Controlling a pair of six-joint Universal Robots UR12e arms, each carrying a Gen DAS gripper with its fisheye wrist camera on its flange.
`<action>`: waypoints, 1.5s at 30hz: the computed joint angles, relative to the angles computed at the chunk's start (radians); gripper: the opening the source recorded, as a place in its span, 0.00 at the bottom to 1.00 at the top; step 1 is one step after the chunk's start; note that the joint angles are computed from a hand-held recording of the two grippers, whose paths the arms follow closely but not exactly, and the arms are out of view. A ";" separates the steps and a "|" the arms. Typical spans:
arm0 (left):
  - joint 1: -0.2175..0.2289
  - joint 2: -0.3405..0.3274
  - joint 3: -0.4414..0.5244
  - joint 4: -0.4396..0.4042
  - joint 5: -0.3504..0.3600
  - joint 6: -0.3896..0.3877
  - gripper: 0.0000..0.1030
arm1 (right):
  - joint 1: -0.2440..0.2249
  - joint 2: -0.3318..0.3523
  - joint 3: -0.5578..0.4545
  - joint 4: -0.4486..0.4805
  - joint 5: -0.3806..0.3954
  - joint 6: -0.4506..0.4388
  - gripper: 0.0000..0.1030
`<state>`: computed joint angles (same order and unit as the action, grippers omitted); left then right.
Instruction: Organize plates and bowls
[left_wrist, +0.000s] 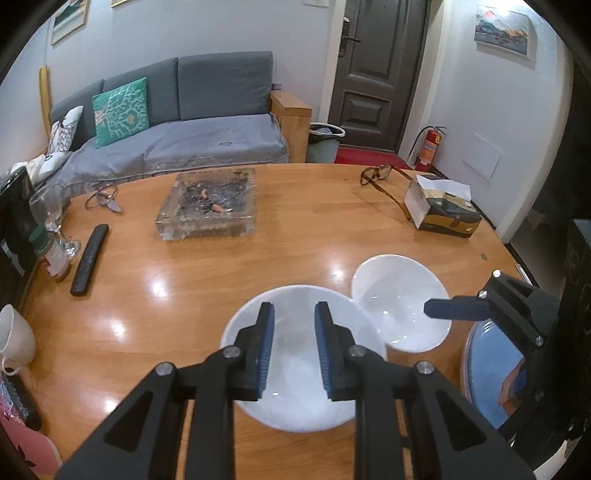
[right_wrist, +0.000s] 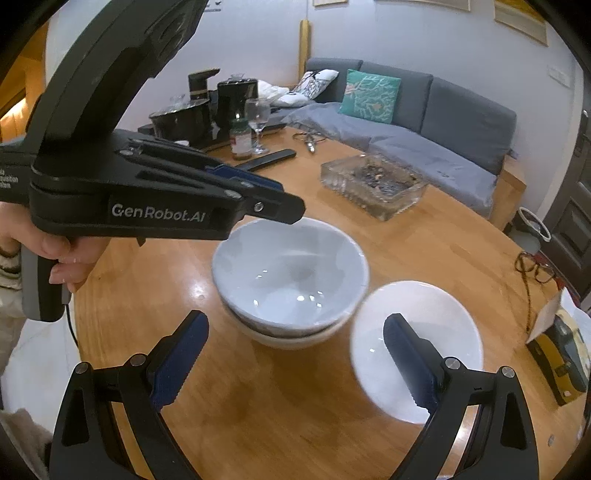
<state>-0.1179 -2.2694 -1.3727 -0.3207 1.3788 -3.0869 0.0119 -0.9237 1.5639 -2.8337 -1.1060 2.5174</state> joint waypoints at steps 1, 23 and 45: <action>-0.004 -0.002 0.005 -0.005 0.001 0.004 0.21 | -0.004 -0.003 0.003 -0.004 -0.001 0.002 0.91; -0.097 -0.175 0.336 -0.359 0.135 0.117 0.25 | -0.084 0.008 -0.012 0.036 -0.040 0.002 0.92; -0.098 -0.197 0.367 -0.413 0.147 0.161 0.12 | -0.072 0.050 -0.076 0.167 -0.034 -0.015 0.91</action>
